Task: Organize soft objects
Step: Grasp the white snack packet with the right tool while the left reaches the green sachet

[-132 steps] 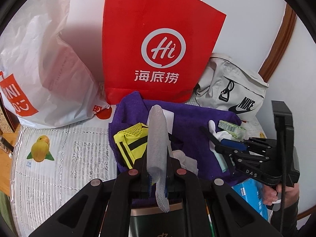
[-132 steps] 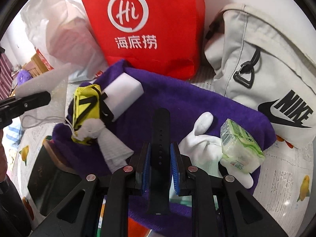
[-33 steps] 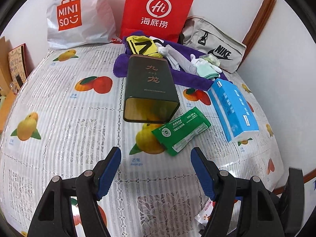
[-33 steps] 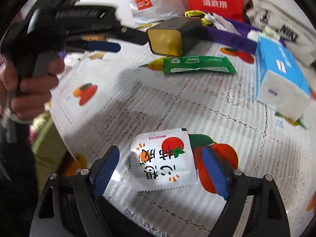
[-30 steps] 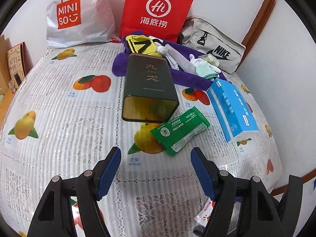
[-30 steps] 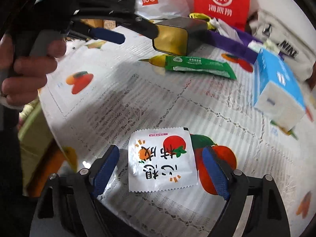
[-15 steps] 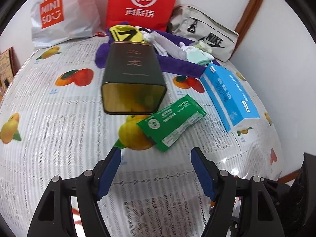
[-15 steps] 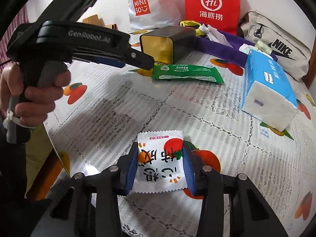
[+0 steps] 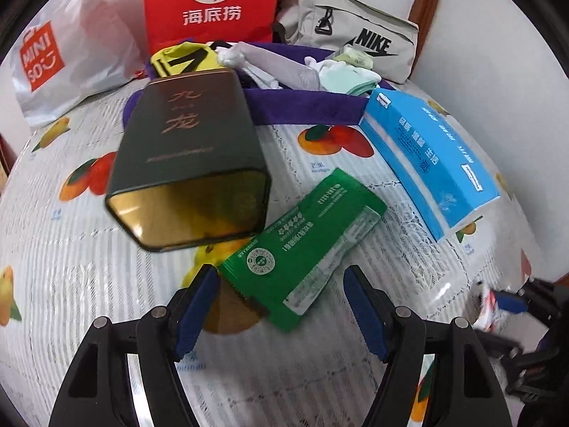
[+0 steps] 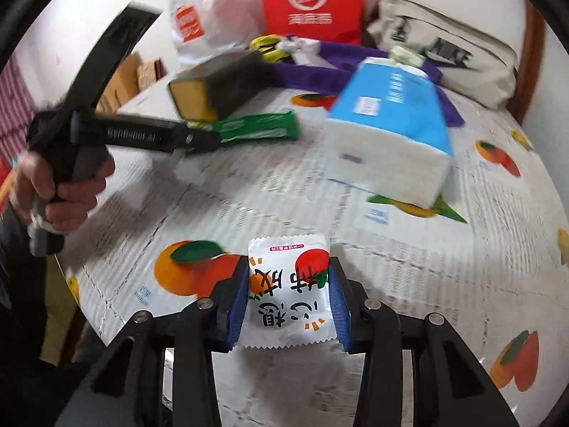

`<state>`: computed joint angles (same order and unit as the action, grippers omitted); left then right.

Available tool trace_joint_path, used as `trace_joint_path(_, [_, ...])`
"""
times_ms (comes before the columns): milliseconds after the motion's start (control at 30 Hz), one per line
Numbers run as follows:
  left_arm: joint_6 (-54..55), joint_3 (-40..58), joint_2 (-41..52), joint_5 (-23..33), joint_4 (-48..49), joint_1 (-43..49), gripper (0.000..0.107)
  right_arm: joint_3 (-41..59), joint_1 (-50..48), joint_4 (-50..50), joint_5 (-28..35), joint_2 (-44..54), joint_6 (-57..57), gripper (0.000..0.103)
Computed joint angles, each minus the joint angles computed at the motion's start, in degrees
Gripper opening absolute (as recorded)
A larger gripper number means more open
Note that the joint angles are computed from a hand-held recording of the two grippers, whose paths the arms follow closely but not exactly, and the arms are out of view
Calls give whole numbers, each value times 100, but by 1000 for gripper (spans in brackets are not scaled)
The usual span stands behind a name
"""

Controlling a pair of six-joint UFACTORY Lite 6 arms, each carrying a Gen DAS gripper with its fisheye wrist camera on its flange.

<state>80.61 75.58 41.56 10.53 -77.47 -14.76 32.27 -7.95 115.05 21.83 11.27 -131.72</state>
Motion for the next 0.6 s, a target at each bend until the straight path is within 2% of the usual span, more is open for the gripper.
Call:
trace_joint_path(167, [-442, 77, 24, 146, 596, -151, 71, 218, -533, -473, 185, 252, 278, 42])
trace_joint_path(267, [-168, -100, -117, 575, 444, -197, 71, 252, -671, -623, 339, 315, 372, 42])
trace_joint_path(433, [-203, -361, -365, 103, 512, -413, 71, 246, -724, -570, 445, 352, 269, 42])
trace_joint_path(600, [-506, -141, -284, 179, 822, -334, 71, 161, -805, -561, 545, 309, 204, 43])
